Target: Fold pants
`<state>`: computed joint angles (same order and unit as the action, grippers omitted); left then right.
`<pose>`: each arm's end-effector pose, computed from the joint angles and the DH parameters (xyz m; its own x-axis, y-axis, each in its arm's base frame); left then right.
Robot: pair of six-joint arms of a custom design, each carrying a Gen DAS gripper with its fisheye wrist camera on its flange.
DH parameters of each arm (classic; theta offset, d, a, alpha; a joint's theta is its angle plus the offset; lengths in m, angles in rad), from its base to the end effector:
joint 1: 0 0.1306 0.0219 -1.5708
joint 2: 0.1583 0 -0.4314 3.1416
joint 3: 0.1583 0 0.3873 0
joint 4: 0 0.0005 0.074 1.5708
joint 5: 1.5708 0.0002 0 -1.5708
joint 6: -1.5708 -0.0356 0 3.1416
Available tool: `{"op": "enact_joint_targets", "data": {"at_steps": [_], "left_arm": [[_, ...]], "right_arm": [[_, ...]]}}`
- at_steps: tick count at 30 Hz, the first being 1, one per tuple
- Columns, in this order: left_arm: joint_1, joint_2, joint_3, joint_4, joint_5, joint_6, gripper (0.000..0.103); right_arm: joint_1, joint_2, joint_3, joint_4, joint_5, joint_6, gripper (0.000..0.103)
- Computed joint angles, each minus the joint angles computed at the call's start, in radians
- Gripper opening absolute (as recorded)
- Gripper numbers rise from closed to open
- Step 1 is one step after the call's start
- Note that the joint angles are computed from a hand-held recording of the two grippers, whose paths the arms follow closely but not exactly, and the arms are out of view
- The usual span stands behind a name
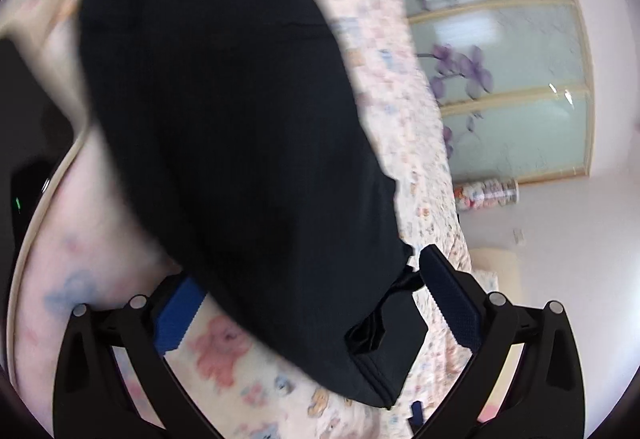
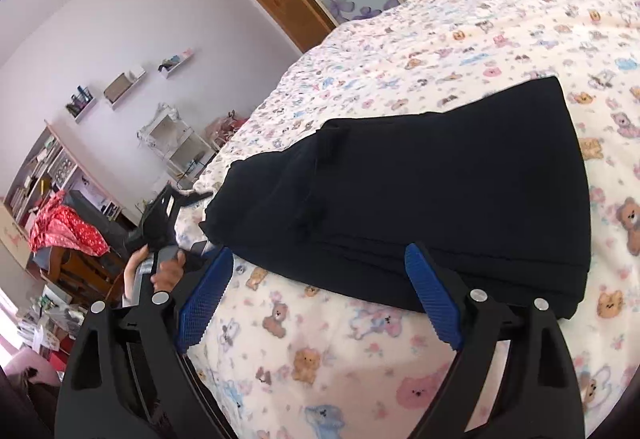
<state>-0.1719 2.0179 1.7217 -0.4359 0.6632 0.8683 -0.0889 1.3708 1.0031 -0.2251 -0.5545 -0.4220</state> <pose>0.6993 -0.1442 0.3039 -0.8727 -0.4589 -0.1665 -0.1240 0.5383 -0.8336 0.4515 -0.0219 0.3640 -0.6549 0.4080 -0.6361 -0.1000 0.7876 0.6081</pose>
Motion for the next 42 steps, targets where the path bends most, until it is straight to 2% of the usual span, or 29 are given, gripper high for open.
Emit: {"op": "enact_joint_targets", "data": {"at_steps": [2,4,6,9,13,17,18,21,24,25,28,31,33,35,37,39,42], "left_arm": [[-0.011,-0.020,-0.017,0.053,-0.025,-0.036,0.101],[-0.017,-0.014,-0.011,0.060,-0.054,-0.026,0.101],[-0.016,0.008,0.008,0.039,-0.077,0.005,0.100],[-0.010,0.024,0.017,0.034,-0.119,0.049,0.089],[0.002,0.041,0.026,0.052,-0.150,0.150,0.075],[0.008,0.061,0.060,0.033,-0.168,0.229,0.070],[0.008,0.066,0.075,0.010,-0.184,0.233,0.064],[-0.006,0.086,0.155,-0.134,-0.273,0.182,0.029],[-0.030,0.105,0.258,-0.273,-0.374,0.042,0.019],[-0.048,0.113,0.307,-0.327,-0.435,-0.026,0.018],[-0.096,0.131,0.427,-0.427,-0.584,-0.191,0.016],[-0.161,0.149,0.537,-0.477,-0.743,-0.364,0.016],[-0.200,0.149,0.568,-0.469,-0.802,-0.446,0.016],[-0.252,0.136,0.567,-0.429,-0.849,-0.556,0.016],[-0.321,0.127,0.554,-0.369,-0.897,-0.701,0.016],[-0.393,0.089,0.459,-0.256,-0.918,-0.880,0.016],[-0.477,0.035,0.293,-0.122,-0.885,-1.093,0.015]], "right_arm": [[-0.002,-0.004,-0.005,0.005,0.003,0.001,0.090],[-0.006,-0.007,-0.008,0.005,0.002,0.003,0.090],[-0.008,-0.008,-0.011,0.006,0.000,0.001,0.090],[-0.010,-0.011,-0.016,0.012,0.000,0.001,0.090],[-0.016,-0.013,-0.020,0.017,-0.003,-0.002,0.090],[-0.019,-0.015,-0.023,0.027,-0.011,-0.020,0.090],[-0.019,-0.016,-0.024,0.030,-0.015,-0.022,0.090],[-0.018,-0.022,-0.027,0.038,-0.018,-0.028,0.090],[-0.022,-0.034,-0.034,0.051,-0.024,-0.033,0.091],[-0.023,-0.038,-0.036,0.056,-0.024,-0.036,0.091],[-0.038,-0.049,-0.043,0.075,-0.030,-0.056,0.091],[-0.060,-0.056,-0.052,0.108,-0.041,-0.099,0.091],[-0.076,-0.061,-0.059,0.135,-0.038,-0.134,0.091],[-0.095,-0.066,-0.066,0.167,-0.025,-0.178,0.091],[-0.116,-0.071,-0.075,0.193,-0.006,-0.220,0.091],[-0.137,-0.076,-0.086,0.214,0.030,-0.264,0.091],[-0.176,-0.083,-0.108,0.232,0.091,-0.340,0.091]]}}
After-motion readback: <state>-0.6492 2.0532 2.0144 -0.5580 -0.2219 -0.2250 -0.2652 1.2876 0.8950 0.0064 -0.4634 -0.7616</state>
